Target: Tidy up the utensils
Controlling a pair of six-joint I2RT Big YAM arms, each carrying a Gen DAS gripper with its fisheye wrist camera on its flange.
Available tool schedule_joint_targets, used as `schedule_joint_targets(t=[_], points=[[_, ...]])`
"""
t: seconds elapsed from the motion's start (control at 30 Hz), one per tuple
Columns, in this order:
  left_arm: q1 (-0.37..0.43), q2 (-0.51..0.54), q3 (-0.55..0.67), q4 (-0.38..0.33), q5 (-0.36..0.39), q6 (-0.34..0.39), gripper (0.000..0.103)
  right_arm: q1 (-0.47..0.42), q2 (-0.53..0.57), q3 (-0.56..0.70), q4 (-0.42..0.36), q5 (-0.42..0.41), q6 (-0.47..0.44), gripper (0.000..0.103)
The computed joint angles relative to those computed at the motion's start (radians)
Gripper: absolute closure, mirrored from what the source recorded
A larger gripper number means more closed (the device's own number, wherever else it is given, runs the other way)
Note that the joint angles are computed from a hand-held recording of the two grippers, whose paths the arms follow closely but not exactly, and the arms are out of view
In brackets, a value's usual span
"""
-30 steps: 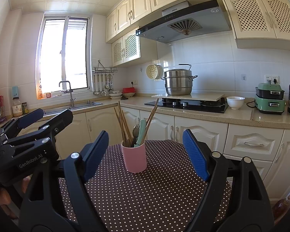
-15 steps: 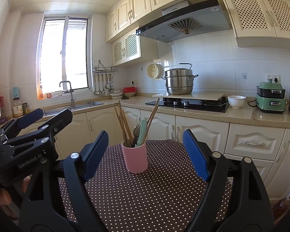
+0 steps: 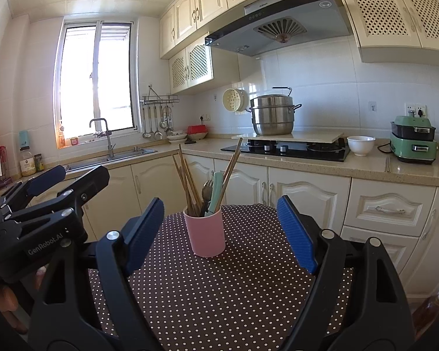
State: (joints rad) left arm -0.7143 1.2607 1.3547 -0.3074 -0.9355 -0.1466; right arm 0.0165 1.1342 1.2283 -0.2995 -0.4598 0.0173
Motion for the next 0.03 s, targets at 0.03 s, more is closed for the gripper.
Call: schedule_joint_targets(t=[0.03], points=[[0.002, 0.006, 0.005, -0.012, 0.002, -0.01, 0.016, 0.0, 0.008, 0.004, -0.005, -0.001, -0.001, 0.024]])
